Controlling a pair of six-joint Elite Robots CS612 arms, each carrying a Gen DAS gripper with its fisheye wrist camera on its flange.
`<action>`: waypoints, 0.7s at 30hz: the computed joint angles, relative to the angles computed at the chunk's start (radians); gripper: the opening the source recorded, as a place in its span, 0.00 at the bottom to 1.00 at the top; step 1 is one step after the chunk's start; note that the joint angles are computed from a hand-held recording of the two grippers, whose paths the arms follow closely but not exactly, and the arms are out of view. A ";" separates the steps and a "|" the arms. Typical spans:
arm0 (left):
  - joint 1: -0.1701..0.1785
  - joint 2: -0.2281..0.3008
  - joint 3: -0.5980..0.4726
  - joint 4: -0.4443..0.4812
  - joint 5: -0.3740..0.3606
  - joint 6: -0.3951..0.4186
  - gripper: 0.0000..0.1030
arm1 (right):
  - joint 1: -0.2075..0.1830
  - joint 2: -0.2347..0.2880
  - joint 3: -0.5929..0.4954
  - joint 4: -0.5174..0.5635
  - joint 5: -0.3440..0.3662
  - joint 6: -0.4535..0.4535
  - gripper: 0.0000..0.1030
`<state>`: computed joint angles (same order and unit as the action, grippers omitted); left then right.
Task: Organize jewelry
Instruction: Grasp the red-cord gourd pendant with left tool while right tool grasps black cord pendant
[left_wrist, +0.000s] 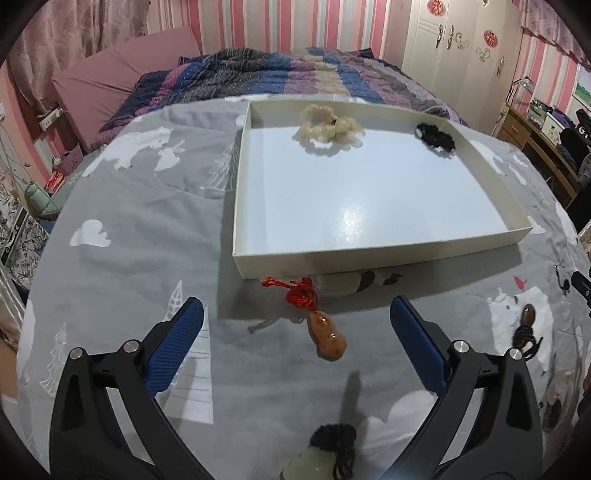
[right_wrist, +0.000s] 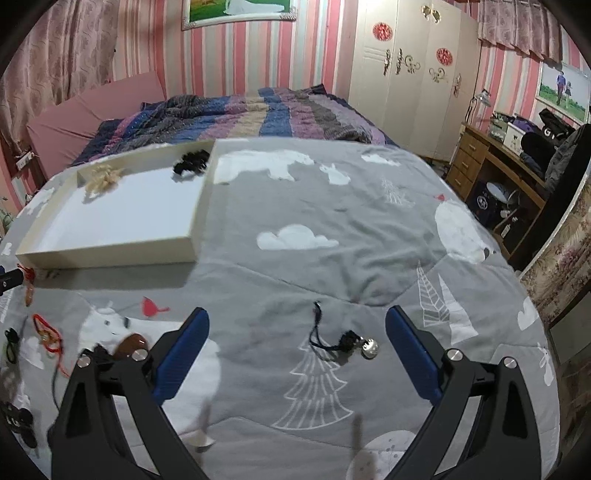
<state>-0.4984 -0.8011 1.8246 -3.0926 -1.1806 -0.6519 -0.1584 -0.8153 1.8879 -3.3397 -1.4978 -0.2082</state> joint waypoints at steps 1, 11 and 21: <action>0.003 0.004 -0.003 0.000 -0.004 -0.003 0.97 | -0.003 0.003 -0.003 0.003 0.001 0.004 0.94; 0.013 0.024 -0.030 0.022 0.003 -0.029 0.96 | -0.009 0.026 -0.020 0.030 -0.034 -0.005 0.94; 0.016 0.037 -0.048 0.034 -0.016 -0.005 0.80 | -0.015 0.034 -0.030 0.059 -0.037 0.010 0.84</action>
<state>-0.4829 -0.7645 1.7761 -3.0591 -1.1963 -0.6566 -0.1739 -0.7816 1.8578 -3.2807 -1.5350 -0.1981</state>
